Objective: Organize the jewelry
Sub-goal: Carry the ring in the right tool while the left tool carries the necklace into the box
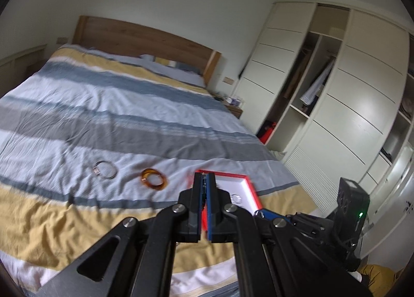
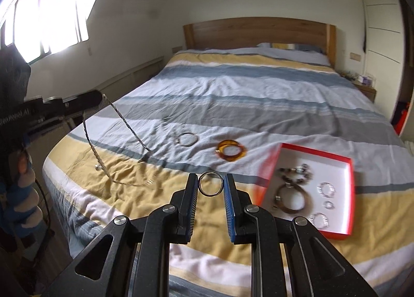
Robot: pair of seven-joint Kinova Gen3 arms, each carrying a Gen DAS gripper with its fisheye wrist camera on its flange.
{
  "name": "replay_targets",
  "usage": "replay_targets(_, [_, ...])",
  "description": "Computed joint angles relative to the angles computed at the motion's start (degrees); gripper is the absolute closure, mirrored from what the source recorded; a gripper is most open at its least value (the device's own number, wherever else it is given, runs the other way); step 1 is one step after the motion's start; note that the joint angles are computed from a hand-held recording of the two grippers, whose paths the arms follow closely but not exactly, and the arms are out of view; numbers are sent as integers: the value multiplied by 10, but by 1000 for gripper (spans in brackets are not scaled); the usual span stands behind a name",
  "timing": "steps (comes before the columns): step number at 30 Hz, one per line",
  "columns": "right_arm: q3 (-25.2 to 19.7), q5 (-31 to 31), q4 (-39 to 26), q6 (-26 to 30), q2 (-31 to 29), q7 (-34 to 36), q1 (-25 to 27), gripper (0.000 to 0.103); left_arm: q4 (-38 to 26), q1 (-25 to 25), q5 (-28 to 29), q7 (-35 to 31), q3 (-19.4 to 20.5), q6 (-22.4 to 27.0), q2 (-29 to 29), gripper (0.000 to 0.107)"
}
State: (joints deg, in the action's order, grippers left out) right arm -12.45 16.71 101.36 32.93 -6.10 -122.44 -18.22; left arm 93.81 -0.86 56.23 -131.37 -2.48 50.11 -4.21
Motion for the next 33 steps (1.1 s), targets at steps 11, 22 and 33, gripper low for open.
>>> replay_targets(11, [79,-97,64,-10,-42,107,63,83,-141,96,-131,141,105,-65,112,106])
replay_targets(22, [138,-216,47,-41,63,267,134,83,-309,171,-281,245,162,-68,299,106])
replay_targets(33, [119,-254,-18,-42,186,316,176,83,-293,168,-321,266,169,-58,371,106])
